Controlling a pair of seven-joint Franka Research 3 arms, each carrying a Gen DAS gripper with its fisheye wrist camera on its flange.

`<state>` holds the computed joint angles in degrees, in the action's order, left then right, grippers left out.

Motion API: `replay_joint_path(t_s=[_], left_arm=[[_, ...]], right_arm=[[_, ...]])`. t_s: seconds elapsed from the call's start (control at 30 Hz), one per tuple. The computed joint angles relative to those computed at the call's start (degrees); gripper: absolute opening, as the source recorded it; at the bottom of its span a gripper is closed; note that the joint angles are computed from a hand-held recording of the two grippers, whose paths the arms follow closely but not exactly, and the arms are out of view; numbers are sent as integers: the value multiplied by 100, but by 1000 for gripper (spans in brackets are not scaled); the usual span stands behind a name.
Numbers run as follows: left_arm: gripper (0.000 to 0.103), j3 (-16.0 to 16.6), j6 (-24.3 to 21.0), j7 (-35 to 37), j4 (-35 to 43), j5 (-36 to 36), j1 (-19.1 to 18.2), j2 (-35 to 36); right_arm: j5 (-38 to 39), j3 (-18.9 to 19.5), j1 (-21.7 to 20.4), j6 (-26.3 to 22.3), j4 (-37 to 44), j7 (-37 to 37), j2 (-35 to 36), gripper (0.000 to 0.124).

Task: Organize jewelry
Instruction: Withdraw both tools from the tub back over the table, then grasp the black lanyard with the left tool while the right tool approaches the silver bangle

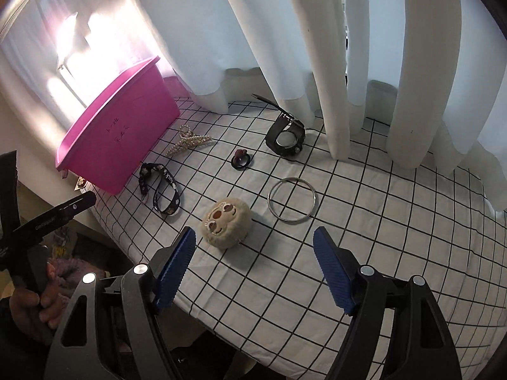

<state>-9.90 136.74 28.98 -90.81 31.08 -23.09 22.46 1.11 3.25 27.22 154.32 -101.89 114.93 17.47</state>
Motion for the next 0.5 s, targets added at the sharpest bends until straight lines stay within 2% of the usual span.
replay_joint_path(t_s=[0.27,0.4,0.5], left_arm=[[97,-15,-190,-547,-197,112,-177,-59],[97,-1,-284,-503,-90,178,-154,41],[97,21,-188,-344,-38,219,-93,143]], right_arm=[[1098,326,-419,440,-487,-954,-19,73],[1259,279,-377,712,-491,-1035,84,75],[948,13,-138,743,-299,-640,267,77]])
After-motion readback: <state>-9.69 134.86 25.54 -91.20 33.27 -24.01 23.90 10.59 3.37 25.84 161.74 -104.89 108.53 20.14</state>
